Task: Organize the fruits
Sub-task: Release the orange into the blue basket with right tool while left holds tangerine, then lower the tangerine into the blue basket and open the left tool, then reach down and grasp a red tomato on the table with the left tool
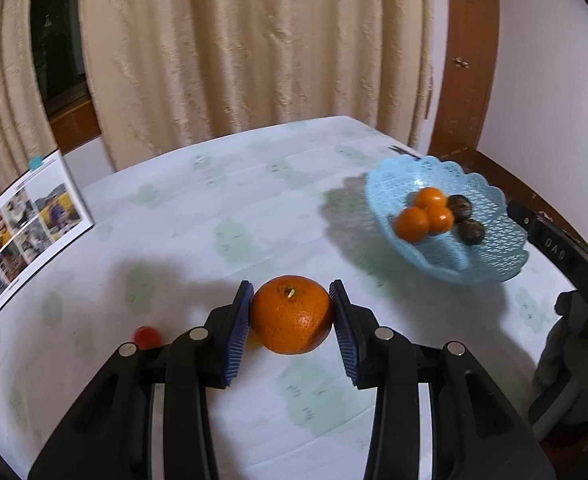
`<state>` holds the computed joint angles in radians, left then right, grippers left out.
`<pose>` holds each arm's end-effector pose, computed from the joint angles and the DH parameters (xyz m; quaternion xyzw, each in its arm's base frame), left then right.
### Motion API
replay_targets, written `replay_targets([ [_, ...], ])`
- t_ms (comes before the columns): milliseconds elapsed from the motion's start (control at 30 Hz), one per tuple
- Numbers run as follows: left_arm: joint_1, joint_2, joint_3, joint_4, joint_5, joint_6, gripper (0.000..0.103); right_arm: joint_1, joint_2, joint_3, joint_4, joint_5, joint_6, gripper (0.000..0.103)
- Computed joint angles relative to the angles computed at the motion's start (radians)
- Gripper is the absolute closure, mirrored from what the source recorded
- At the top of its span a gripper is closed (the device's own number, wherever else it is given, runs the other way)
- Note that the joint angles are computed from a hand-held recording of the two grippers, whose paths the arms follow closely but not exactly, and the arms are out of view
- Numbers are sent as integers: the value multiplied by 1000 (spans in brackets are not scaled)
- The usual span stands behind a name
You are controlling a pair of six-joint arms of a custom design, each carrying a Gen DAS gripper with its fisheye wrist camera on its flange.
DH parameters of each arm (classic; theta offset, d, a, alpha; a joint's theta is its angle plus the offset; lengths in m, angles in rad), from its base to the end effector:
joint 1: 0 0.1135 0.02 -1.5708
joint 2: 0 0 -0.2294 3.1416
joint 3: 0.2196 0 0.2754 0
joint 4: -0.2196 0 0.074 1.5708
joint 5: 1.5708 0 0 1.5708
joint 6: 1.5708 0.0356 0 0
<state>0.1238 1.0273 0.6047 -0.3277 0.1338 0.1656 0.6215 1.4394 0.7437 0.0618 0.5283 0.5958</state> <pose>0.2497 0.0263 0.1798 0.0458 0.9142 -0.0033 0.4026 0.2699 0.1712 0.1527 0.1068 0.8628 0.0581 0.4908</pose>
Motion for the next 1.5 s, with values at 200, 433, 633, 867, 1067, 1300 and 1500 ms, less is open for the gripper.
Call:
replay_targets([
  [200, -125, 72, 53, 31, -37, -46, 63, -9, -9, -39, 44, 43, 11, 54],
  [433, -248, 215, 145, 66, -45, -87, 63, -32, -4, -69, 82, 47, 56, 54],
  [633, -323, 317, 206, 98, -57, -114, 63, -39, 5, -72, 96, 43, 70, 54],
  [867, -366, 371, 235, 121, -59, -124, 59, -44, 2, -77, 102, 42, 82, 49],
  [1067, -337, 341, 221, 133, -57, -129, 41, -37, -4, -86, 111, 61, 88, 42],
  [1300, -248, 303, 211, 117, -34, -133, 30, -32, -10, -97, 126, 72, 89, 42],
  [1500, -164, 248, 175, 109, -25, -120, 22, -25, -15, -106, 142, 81, 81, 42],
])
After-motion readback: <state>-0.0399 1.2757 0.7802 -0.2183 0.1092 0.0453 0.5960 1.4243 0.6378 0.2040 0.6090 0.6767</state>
